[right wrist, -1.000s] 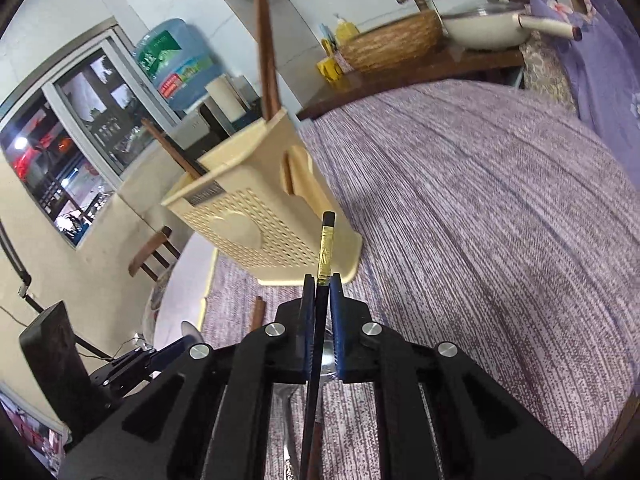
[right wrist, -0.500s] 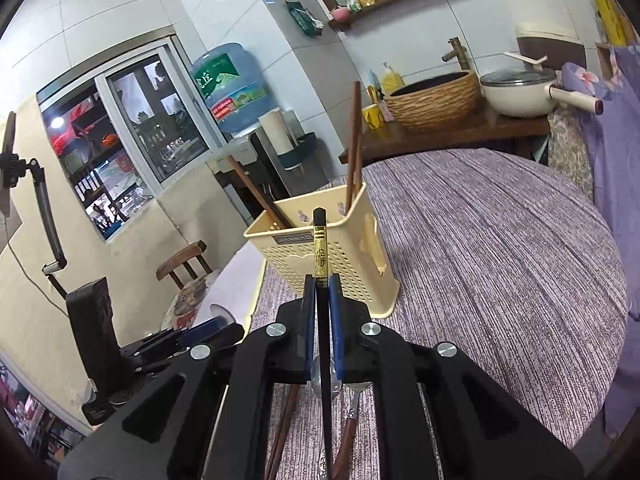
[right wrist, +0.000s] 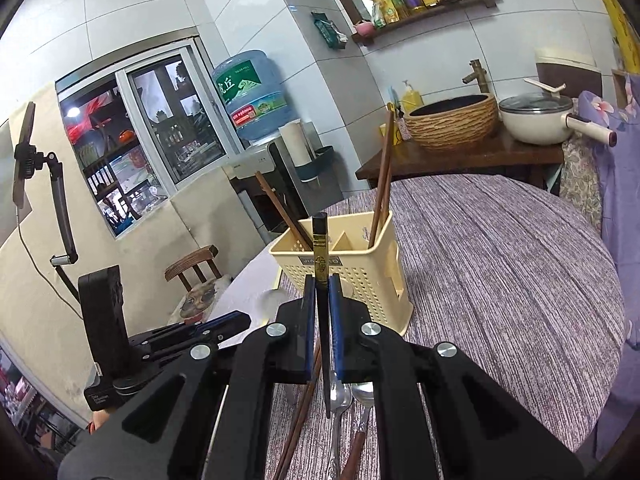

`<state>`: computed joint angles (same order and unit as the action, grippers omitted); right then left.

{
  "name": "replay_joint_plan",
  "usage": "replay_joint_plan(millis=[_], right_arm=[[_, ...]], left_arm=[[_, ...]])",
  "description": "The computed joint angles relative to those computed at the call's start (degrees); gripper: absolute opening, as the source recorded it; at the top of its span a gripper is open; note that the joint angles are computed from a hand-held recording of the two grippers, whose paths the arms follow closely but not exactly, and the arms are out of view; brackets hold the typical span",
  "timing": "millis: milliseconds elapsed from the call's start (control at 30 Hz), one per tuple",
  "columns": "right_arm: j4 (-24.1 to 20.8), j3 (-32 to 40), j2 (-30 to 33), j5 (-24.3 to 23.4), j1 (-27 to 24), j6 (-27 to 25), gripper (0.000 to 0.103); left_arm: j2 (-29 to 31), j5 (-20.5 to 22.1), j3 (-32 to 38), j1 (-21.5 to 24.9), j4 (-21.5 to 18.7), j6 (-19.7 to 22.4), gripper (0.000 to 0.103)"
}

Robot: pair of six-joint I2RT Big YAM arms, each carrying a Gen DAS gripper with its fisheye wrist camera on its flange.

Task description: Organize utensils

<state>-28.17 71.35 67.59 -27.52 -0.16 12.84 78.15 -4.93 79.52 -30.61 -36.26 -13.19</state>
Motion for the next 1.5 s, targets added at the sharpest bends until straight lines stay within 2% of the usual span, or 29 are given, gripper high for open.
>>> replay_joint_plan(millis=[267,400,500,533,567,600,633,700,833,900,1167,1233,1333,1433,1500], right_arm=[[-0.25,1.36,0.98,0.82,0.43,-0.59,0.008],[-0.22,1.25,0.99,1.36,0.36,-0.26,0.008],[-0.17,1.0,0.72,1.6,0.13,0.05,0.008],[-0.14,0.87,0.57,1.63,0.13,0.06,0.008],[-0.18,0.9,0.55,1.57,0.08,0.02,0.008],[-0.18,0.91,0.52,1.65,0.07,0.0,0.008],[-0.1,0.83,0.4,1.81,0.07,-0.05,0.008],[0.05,0.57,0.0,2.51,0.17,-0.18,0.008],[0.22,-0.06,-0.99,3.12,-0.32,-0.46,0.008],[0.18,-0.45,-1.52,2.96,-0.88,-0.49,0.008],[0.47,-1.13,-1.86,2.93,-1.57,0.06,0.008],[0.6,-1.39,-1.93,2.74,-1.78,0.12,0.008],[0.81,-1.49,-1.94,2.52,-2.0,0.51,0.008],[0.78,-1.47,-1.93,2.11,-2.35,0.67,0.008],[0.82,-1.66,-2.06,1.91,-2.46,0.8,0.008]], left_arm=[[1.04,-1.12,0.6,0.26,-0.21,0.31,0.011],[2.53,-0.92,1.34,0.96,-2.09,0.53,0.014],[3.43,-0.98,1.46,1.21,-3.03,0.75,0.022],[3.82,-0.3,1.59,1.3,-3.33,0.98,0.03],[4.26,0.67,1.8,1.37,-3.6,1.27,0.043],[4.81,1.7,2.2,1.32,-4.02,1.76,0.049],[5.3,2.5,2.55,1.25,-4.41,2.34,0.053],[6.68,3.7,3.76,0.79,-5.59,3.93,0.055],[9.75,1.91,6.42,-0.28,-8.27,7.8,0.056],[9.78,3.07,6.07,-0.18,-8.52,8.18,0.054],[6.05,5.52,0.71,-2.01,-7.95,4.57,0.054],[5.55,4.3,-0.11,-3.26,-8.27,4.67,0.054],[5.88,-0.71,-0.25,-4.54,-7.36,5.81,0.053],[7.37,-1.44,1.76,-3.51,-9.06,7.1,0.048],[7.54,-2.64,2.33,-3.23,-10.22,9.42,0.047]])
